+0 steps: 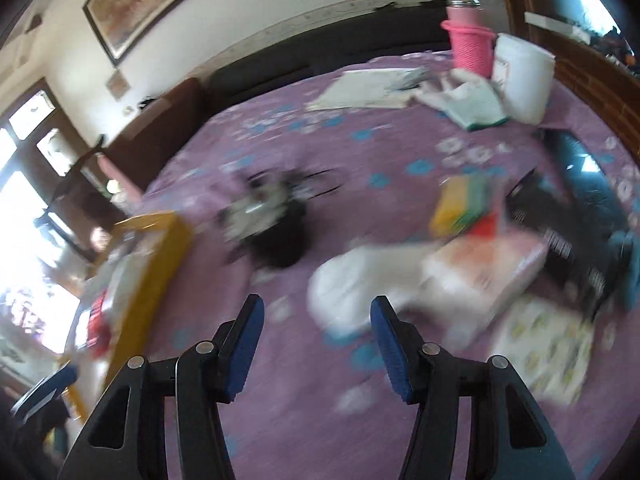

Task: Organize soft objects
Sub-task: 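Move left gripper to white cloth while right moves to lemon-print tissue pack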

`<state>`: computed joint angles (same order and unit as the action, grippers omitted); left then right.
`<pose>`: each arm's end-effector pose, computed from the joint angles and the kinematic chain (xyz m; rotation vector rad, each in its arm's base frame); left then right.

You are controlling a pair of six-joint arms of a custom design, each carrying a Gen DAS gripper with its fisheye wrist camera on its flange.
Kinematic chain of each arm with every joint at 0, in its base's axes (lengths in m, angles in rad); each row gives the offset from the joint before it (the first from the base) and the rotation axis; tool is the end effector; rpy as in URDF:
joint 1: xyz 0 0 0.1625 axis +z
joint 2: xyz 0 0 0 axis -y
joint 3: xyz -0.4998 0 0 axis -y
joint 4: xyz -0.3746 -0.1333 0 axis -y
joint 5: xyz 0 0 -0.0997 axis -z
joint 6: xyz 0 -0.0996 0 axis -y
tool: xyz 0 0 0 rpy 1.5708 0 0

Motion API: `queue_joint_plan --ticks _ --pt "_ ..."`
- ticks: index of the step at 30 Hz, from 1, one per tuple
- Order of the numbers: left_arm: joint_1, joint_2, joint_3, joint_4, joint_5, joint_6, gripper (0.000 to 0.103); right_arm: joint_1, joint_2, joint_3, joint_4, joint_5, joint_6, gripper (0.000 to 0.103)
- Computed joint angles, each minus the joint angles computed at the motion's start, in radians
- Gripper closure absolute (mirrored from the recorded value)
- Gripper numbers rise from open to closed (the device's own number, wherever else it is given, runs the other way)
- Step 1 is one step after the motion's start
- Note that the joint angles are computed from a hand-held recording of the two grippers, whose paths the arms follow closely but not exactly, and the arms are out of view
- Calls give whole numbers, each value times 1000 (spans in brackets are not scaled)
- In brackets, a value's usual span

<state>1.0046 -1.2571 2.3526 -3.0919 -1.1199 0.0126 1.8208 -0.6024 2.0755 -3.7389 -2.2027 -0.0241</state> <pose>-0.0941 -0.4775 0.2643 0.6497 2.6562 -0.7388 0.2148 -0.5401 0.0750 0.0469 -2.4450 0.9635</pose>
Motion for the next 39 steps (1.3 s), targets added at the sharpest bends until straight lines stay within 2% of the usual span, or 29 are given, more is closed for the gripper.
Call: queue_joint_plan --ticks 4,5,6,8,9,12,14,16,17,20,22,26,29,32,36,39 --pt "-27 -2 17 -7 35 -2 18 -29 32 -65 79 -70 -15 44" --pt "-31 -5 20 -8 45 -3 18 -25 39 -59 52 -76 -36 44" --pt "-32 -11 22 -5 52 -2 18 -25 34 -50 65 -40 -39 47" --pt "-29 -11 19 -5 64 -6 18 -40 2 -4 98 94 -37 55" --pt "-25 -10 15 0 65 -10 18 -53 -18 20 140 198 -35 60" --pt "-11 -1 2 19 49 -23 18 -84 -55 77 232 441 -65 59" --pt "-8 5 2 26 52 -15 18 -87 -74 136 174 501 -82 59" --pt "-7 11 0 39 53 -8 18 -90 -97 197 76 500 -69 58" --pt "-4 15 -4 47 48 -8 18 -94 -113 235 11 486 -53 54" --pt "-2 40 -18 60 26 -2 18 -103 -148 316 -156 384 -18 44" --pt "-3 58 -26 66 13 -1 18 -112 -166 366 -260 306 8 42" --pt "-7 133 -74 91 -15 -13 18 -151 -187 437 -374 227 61 41" --pt "-2 206 -128 90 -26 -15 18 -172 -178 444 -411 182 62 41" --pt "15 277 -195 119 -36 -49 18 -187 -174 431 -407 177 75 41" --pt "6 353 -235 110 9 -60 18 -185 -170 415 -386 173 76 40" --pt "-19 394 -239 73 59 -27 16 -176 -169 394 -351 160 53 33"
